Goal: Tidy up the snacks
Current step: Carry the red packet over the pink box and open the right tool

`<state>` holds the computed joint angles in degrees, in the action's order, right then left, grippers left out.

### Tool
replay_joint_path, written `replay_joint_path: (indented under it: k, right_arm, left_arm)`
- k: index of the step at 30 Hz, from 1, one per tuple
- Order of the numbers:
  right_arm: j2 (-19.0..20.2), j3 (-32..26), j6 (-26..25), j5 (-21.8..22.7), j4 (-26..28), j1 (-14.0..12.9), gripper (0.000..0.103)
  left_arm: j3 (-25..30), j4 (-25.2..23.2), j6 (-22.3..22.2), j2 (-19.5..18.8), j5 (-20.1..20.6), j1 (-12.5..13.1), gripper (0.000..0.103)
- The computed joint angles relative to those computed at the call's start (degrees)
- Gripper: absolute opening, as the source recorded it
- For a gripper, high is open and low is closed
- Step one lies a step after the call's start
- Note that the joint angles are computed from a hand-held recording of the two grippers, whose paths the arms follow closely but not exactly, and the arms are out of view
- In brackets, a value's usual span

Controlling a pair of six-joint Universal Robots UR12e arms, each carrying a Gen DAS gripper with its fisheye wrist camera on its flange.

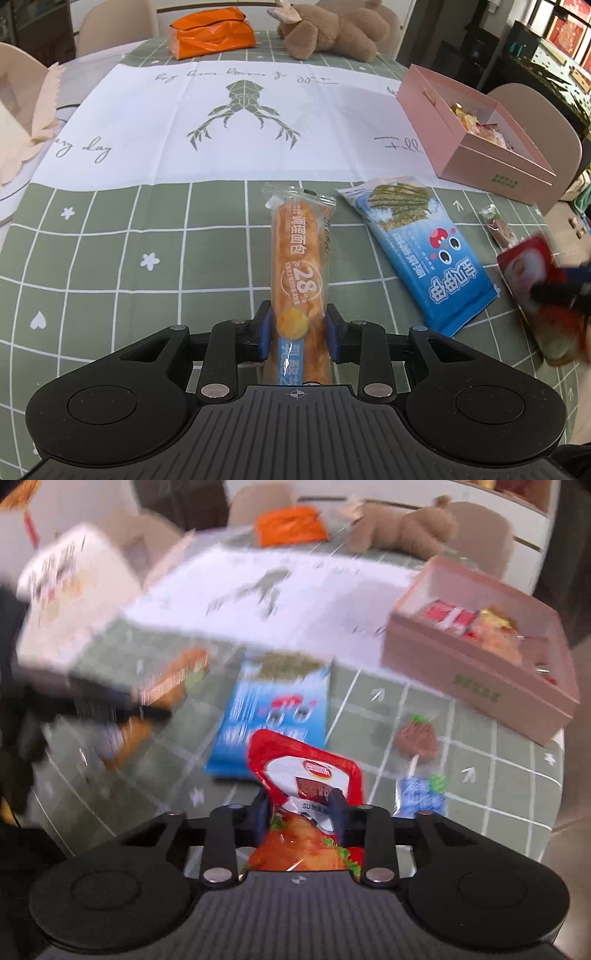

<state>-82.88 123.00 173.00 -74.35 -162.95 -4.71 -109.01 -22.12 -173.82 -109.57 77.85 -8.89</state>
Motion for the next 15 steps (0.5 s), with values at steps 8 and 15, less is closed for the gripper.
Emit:
replay_joint_path:
  k: [8, 15]
  right_arm:
    - [-0.64, 1.29, 11.28, 1.31, -4.51, -4.88, 0.024]
    - [0.28, 1.75, 13.30, 2.99, -3.53, -5.85, 0.047]
  left_arm:
    - [0.37, -1.07, 0.77, -0.02, -0.09, -0.34, 0.033]
    - [0.82, -1.35, 2.05, -0.34, 0.18, -0.79, 0.033]
